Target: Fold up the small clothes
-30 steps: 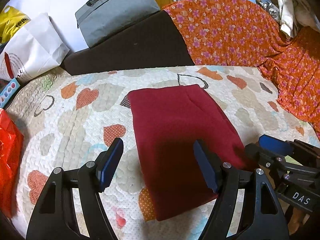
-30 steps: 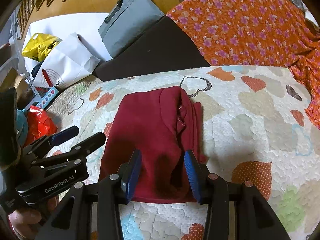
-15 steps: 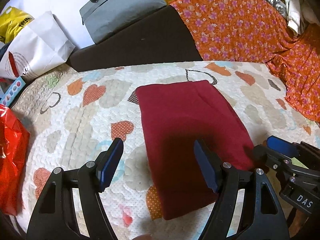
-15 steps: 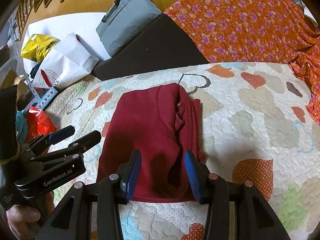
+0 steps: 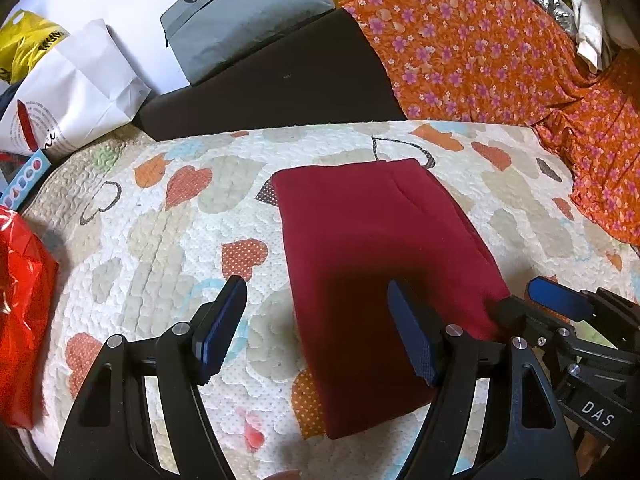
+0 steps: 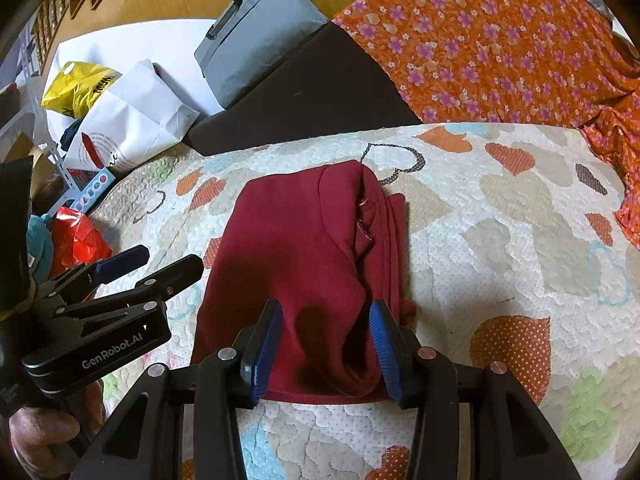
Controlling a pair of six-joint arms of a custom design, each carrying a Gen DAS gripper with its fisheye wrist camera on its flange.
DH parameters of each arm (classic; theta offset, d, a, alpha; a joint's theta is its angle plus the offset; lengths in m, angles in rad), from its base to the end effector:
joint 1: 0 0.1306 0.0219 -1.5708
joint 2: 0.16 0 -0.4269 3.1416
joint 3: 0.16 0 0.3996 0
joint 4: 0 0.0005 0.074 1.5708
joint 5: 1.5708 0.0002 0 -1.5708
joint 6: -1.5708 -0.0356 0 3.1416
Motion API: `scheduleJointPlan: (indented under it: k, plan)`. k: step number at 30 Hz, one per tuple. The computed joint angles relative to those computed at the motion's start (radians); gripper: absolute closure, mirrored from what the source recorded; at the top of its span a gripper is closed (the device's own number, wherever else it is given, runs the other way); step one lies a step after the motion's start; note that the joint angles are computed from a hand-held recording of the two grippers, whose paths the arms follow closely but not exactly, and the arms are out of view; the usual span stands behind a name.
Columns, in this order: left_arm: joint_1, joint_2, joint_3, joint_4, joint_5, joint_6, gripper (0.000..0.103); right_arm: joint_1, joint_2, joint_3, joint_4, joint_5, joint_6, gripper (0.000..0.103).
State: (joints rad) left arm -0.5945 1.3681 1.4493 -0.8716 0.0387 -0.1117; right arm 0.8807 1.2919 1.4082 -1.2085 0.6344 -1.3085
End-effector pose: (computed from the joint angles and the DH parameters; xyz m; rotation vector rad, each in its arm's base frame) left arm 0.3957 -0.2698 0.5115 0.8401 2.2248 -0.2785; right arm 0.2810 0.3065 0.5096 0.6873 2.2712 0.1569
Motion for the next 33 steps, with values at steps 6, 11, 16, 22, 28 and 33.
scheduleJointPlan:
  k: [6,11,16,22,28,33]
  plan:
    - [-0.001,0.004,0.003,-0.003,-0.004,-0.002,0.030,-0.002,0.001,-0.004,0.011,-0.009,0.002,0.059]
    - [-0.002,0.006,0.006,-0.008,-0.004,0.000,0.030,-0.003,0.003,-0.007,0.018,-0.013,0.006,0.059]
    - [-0.003,0.008,0.005,-0.006,-0.005,0.007,0.030,-0.003,0.008,-0.001,0.022,-0.016,0.017,0.059]
    - [-0.004,0.007,0.002,-0.004,-0.009,0.007,0.030,-0.006,0.013,-0.001,0.023,-0.027,0.015,0.059]
    - [0.005,0.006,0.003,0.002,0.005,0.021,0.030,-0.007,0.011,-0.004,0.022,-0.026,0.012,0.059]
    - [0.002,0.007,0.003,0.001,0.001,0.008,0.030,-0.008,0.009,-0.009,0.033,-0.035,0.018,0.059]
